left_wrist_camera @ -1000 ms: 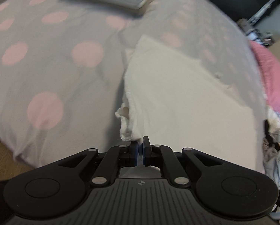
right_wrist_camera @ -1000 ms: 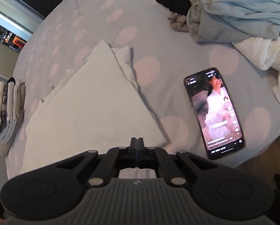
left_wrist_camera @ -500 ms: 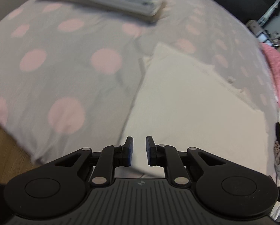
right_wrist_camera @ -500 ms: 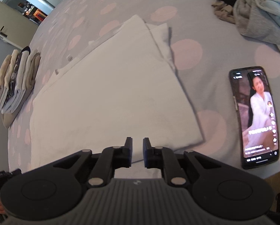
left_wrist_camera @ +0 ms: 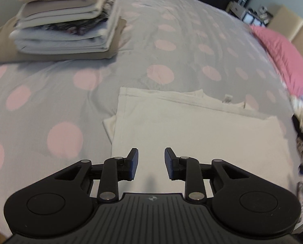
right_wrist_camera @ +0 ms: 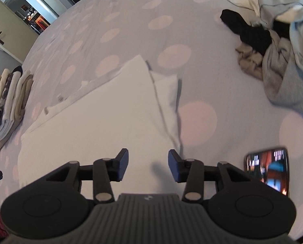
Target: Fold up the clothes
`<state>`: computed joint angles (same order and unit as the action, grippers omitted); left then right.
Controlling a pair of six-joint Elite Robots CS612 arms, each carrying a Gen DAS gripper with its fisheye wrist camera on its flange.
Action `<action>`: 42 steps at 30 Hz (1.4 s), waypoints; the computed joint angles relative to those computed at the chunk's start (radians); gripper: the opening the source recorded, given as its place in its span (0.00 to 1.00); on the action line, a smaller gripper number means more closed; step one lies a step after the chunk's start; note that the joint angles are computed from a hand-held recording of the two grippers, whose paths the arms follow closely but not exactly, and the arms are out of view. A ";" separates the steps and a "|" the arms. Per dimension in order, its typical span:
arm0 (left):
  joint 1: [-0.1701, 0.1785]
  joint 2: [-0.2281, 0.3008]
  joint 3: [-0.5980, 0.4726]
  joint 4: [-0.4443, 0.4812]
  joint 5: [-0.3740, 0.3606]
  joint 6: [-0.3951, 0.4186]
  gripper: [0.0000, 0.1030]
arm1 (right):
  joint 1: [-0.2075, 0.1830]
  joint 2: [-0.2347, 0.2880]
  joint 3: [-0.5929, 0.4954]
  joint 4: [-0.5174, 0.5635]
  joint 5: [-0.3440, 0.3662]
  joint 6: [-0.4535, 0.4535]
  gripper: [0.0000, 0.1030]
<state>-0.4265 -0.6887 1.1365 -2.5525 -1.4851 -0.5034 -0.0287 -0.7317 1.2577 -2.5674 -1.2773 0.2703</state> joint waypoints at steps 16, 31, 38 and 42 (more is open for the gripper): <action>0.008 0.069 -0.104 0.144 -0.026 0.076 0.47 | -0.013 0.163 -0.206 0.053 0.004 -0.006 0.49; 0.004 0.051 -0.075 0.110 0.050 0.066 0.47 | 0.011 0.134 -0.236 0.106 0.009 -0.065 0.08; 0.006 0.026 -0.030 0.038 0.046 0.090 0.45 | 0.045 0.098 -0.287 0.242 0.074 -0.085 0.08; 0.006 0.018 -0.017 0.003 0.040 0.103 0.45 | 0.069 0.089 -0.317 0.278 0.123 -0.081 0.08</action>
<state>-0.4207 -0.6709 1.1195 -2.5490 -1.4454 -0.4000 0.0407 -0.6432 0.9404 -2.2894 -1.1546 0.1892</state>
